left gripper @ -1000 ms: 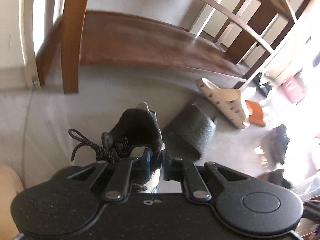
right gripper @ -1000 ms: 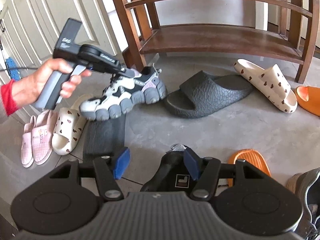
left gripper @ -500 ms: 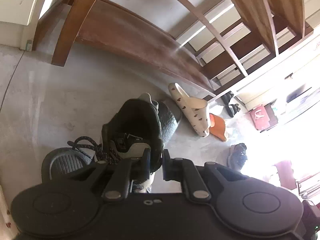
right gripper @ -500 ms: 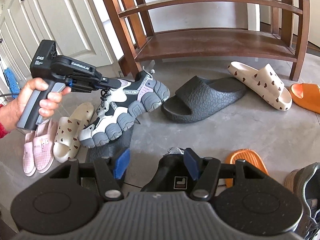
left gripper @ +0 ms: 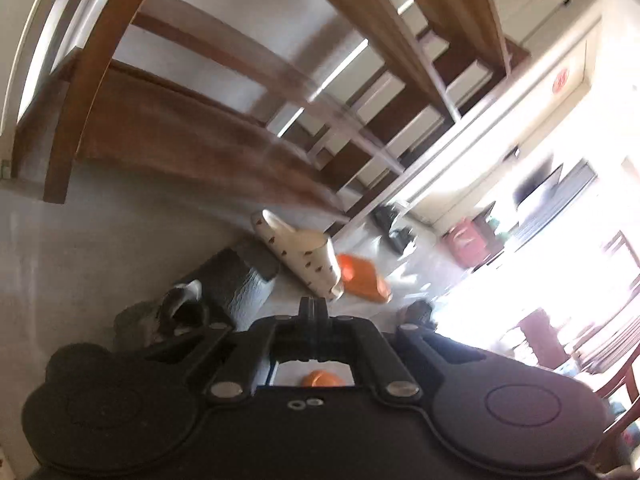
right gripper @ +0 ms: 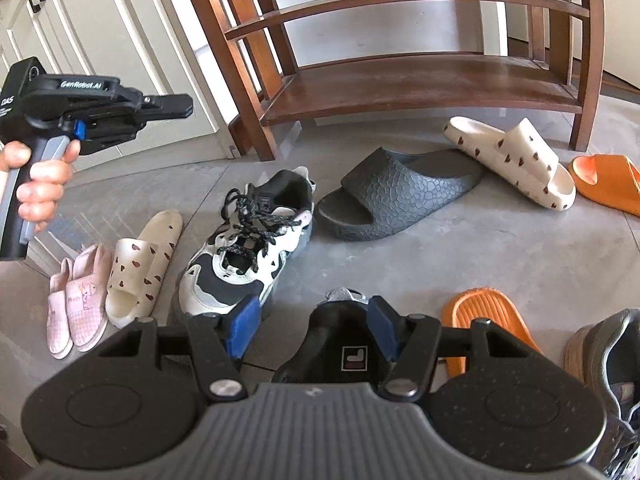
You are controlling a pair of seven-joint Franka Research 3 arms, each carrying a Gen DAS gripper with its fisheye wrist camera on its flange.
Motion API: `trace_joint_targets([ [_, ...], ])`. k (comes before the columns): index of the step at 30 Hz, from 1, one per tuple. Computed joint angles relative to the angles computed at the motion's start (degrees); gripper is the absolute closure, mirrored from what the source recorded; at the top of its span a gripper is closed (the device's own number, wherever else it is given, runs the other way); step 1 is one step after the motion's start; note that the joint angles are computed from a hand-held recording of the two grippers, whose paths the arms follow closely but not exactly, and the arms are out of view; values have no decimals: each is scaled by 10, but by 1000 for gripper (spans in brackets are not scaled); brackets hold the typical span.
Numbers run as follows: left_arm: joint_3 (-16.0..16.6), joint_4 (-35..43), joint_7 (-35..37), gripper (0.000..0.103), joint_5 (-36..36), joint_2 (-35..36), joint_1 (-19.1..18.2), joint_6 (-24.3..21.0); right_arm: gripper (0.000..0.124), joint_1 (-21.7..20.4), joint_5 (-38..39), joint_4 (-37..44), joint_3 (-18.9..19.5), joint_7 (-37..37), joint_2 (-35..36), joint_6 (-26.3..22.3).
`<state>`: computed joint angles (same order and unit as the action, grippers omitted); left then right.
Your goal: Organize scattered shoes
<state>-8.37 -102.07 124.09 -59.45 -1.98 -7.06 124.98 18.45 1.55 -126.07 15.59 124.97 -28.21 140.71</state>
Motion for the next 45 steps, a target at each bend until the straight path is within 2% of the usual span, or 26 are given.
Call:
trace_joint_targets([
  [3,-5,-17,-9,103,54,-7,-5,3,60,3,1,-1,-1,-5,-3,1],
  [4,-6,-24,-14,99,70,-9,-7,2,60,6,2,-1,-2,-11,-4,1],
  [5,-7,-30,-22,89,82,-10,-9,3,60,5,-1,-1,-1,-13,-4,-1],
  [7,-9,-46,-33,86,109,-16,-13,11,60,6,-3,-2,0,-19,-5,-4],
  [9,-15,-72,-22,82,140,-29,-23,47,60,8,-1,-3,1,-21,-3,-5],
  [11,-22,-98,-4,74,182,-42,-37,91,60,10,2,-4,0,-23,-2,-7],
  [13,-30,-113,10,72,236,-45,-52,131,60,13,8,-5,-2,-27,-1,-9],
  [17,-44,-113,-17,70,335,-31,-78,195,60,12,9,-7,-3,-27,-2,-14],
  [19,-47,-96,-45,69,378,-15,-85,207,60,12,12,-10,-4,-26,-5,-15],
  [24,-60,-2,-181,69,520,63,-94,183,60,10,21,-24,-7,-17,-15,-18],
  [29,-65,103,-277,69,630,145,-115,94,60,10,33,-37,-12,-18,-20,-12],
  [34,-63,108,-333,67,713,162,-133,90,60,5,35,-39,-12,-16,-17,-6],
  [35,-63,106,-335,69,725,160,-134,90,60,5,36,-39,-13,-16,-15,-4],
  [39,-65,108,-349,75,747,156,-137,75,60,-1,25,-29,-9,-15,-2,0],
  [43,-64,111,-355,81,724,146,-122,52,60,-1,20,-25,-11,-18,5,10],
  [45,-64,100,-347,81,703,132,-110,46,60,-1,17,-23,-11,-19,6,10],
])
